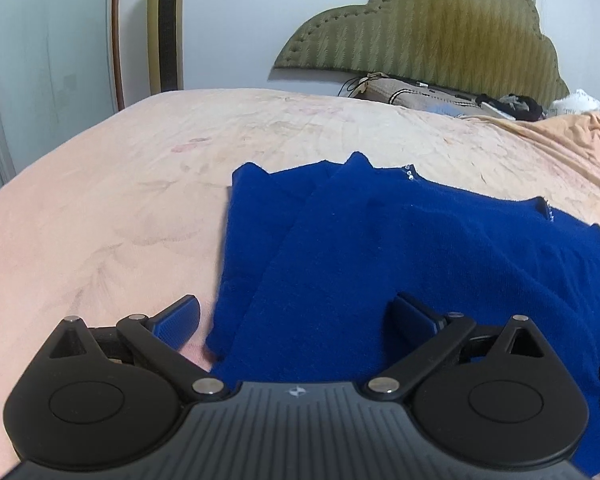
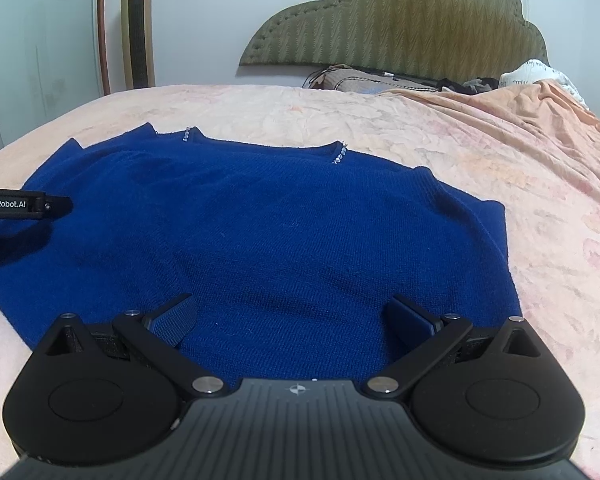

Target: Fold small clothes

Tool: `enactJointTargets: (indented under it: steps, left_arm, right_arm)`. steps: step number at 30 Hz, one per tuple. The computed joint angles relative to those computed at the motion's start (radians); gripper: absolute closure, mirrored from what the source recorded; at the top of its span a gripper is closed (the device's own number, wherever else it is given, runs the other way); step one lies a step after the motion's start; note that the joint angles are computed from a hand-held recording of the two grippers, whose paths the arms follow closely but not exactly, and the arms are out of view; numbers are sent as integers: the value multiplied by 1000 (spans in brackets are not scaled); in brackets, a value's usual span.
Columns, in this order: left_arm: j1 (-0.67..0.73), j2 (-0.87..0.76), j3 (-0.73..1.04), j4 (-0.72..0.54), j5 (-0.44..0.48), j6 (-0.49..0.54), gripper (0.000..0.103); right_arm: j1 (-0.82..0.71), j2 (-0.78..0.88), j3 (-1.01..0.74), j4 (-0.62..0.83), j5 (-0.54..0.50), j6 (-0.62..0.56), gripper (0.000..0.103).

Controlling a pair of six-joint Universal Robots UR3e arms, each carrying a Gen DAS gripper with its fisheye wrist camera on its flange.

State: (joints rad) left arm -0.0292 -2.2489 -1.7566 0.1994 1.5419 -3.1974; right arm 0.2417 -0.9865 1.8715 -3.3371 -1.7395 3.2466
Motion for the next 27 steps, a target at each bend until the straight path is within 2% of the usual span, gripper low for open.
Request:
enactJointTargets:
  steps: [2,4,6,8,10,13,15,16,22,27]
  left_arm:
    - [-4,3,-13,29,12,11,0]
    - [-11,-8,-54,154,31,18,0]
    - [-1,-11,-88,236,-25,44,0]
    - [-5,-4,-87,216,-68,99,0]
    - [-28,0,-73,169,-77,199,0]
    - [-84,-23,-40,152,8,278,0]
    - [-92,-30,-29,150,24,285,0]
    - [-89,-28,-30,146,18,282,0]
    - [-56,-12,-36,109,-33,245,0]
    - [-76,-19,-29,111,1,262,0]
  right_arm:
    - [1,-1,18,-40,-4,6,2]
    - [17,8,27,-98,-64,12,1]
    - [38,27,14,-145,-142,-12,1]
    - [36,33,-17,-123,-178,-44,1]
    - [16,28,-27,-99,-176,-30,1]
    - [-29,8,-15,-43,-112,23,1]
    - [-50,5,7,-33,-70,54,0]
    - [-47,12,19,-61,-74,57,0]
    - [-20,34,-27,-18,-111,57,0]
    - [-21,35,-31,-14,-106,63,0]
